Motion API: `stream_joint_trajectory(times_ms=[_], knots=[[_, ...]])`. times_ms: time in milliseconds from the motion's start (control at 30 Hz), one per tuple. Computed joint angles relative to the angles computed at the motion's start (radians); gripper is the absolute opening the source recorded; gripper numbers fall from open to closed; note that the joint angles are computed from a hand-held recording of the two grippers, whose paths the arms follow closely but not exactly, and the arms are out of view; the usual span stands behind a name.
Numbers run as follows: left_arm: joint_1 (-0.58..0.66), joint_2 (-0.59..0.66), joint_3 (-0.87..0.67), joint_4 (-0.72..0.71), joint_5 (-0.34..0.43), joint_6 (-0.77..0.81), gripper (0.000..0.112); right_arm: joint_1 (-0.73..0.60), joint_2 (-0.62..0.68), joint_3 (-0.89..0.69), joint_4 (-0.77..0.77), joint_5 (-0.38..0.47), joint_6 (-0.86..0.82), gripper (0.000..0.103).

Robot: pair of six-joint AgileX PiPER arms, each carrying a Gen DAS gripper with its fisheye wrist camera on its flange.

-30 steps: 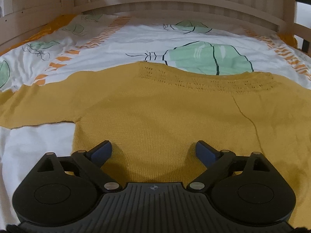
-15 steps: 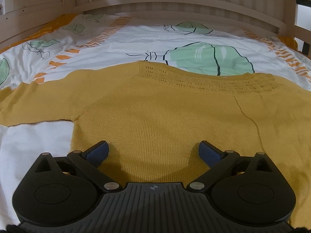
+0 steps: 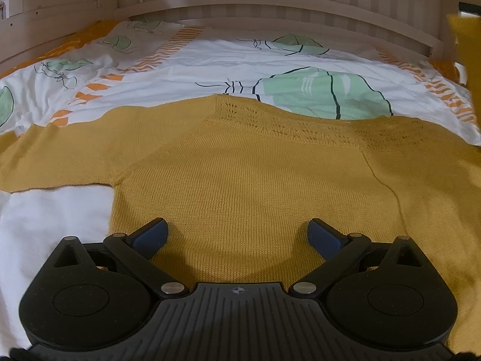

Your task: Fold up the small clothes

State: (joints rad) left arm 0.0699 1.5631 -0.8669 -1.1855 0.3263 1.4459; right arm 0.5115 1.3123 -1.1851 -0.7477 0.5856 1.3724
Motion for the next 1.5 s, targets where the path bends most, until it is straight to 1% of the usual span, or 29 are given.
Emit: stream_joint_trajectory(times_ms=[233, 367, 433, 533, 567, 600, 633, 700, 767, 800, 833, 933, 1000, 1067, 1133, 1167, 1200, 1267, 1300, 1333, 1400, 1500], knots=[[0.007, 0.0, 0.002, -0.017, 0.009, 0.017, 0.101, 0.104, 0.27, -0.124, 0.012, -0.118, 0.067, 0.015], [0.011, 0.0, 0.004, -0.026, 0.015, 0.023, 0.102, 0.146, 0.394, -0.193, 0.034, -0.133, 0.057, 0.014], [0.011, 0.0, 0.003, -0.027, 0.016, 0.024, 0.102, 0.172, 0.448, -0.238, 0.047, -0.123, 0.047, 0.014], [0.01, 0.0, 0.004, -0.027, 0.015, 0.022, 0.102, 0.196, 0.493, -0.283, 0.063, -0.113, 0.015, 0.014], [0.008, 0.0, 0.004, -0.026, 0.014, 0.021, 0.102, 0.202, 0.503, -0.293, 0.066, -0.121, 0.01, 0.014], [0.008, 0.0, 0.003, -0.024, 0.014, 0.018, 0.102, 0.204, 0.501, -0.285, 0.061, -0.146, 0.016, 0.016], [0.009, 0.0, 0.003, -0.023, 0.015, 0.018, 0.102, 0.209, 0.503, -0.285, 0.039, -0.163, 0.044, 0.021], [0.007, 0.0, 0.001, -0.012, 0.014, 0.006, 0.102, 0.218, 0.48, -0.263, -0.01, -0.173, 0.097, 0.021], [0.003, -0.002, -0.004, 0.023, 0.016, -0.027, 0.102, 0.232, 0.457, -0.254, -0.046, -0.134, 0.123, 0.044], [0.009, -0.002, -0.004, 0.02, 0.024, -0.023, 0.102, 0.241, 0.443, -0.243, -0.074, -0.107, 0.141, 0.059], [0.016, -0.002, -0.006, 0.019, 0.037, -0.023, 0.102, 0.249, 0.432, -0.238, -0.091, -0.076, 0.146, 0.069], [0.024, 0.003, -0.026, 0.089, 0.062, -0.087, 0.101, 0.273, 0.38, -0.204, -0.093, 0.049, 0.118, 0.072], [0.014, 0.001, -0.043, 0.179, 0.067, -0.162, 0.101, 0.297, 0.343, -0.17, -0.102, 0.14, 0.118, 0.076], [0.016, 0.006, -0.074, 0.277, 0.1, -0.24, 0.1, 0.332, 0.318, -0.14, -0.132, 0.229, 0.137, 0.081], [0.03, 0.015, -0.112, 0.354, 0.16, -0.299, 0.099, 0.388, 0.3, -0.11, -0.181, 0.347, 0.18, 0.09], [0.039, 0.019, -0.134, 0.384, 0.197, -0.319, 0.094, 0.416, 0.295, -0.099, -0.202, 0.401, 0.197, 0.093], [0.051, 0.022, -0.152, 0.399, 0.233, -0.326, 0.091, 0.448, 0.292, -0.087, -0.226, 0.457, 0.219, 0.095], [0.077, 0.029, -0.198, 0.425, 0.323, -0.335, 0.079, 0.507, 0.294, -0.073, -0.265, 0.561, 0.247, 0.097], [0.092, 0.031, -0.221, 0.427, 0.372, -0.332, 0.076, 0.53, 0.295, -0.069, -0.273, 0.6, 0.248, 0.097], [0.104, 0.029, -0.238, 0.424, 0.412, -0.331, 0.072, 0.548, 0.283, -0.054, -0.277, 0.613, 0.251, 0.097], [0.127, 0.023, -0.273, 0.405, 0.486, -0.322, 0.069, 0.552, 0.226, -0.014, -0.251, 0.56, 0.236, 0.096], [0.141, 0.002, -0.311, 0.386, 0.545, -0.314, 0.069, 0.495, 0.13, -0.036, -0.1, 0.478, 0.178, 0.095]])
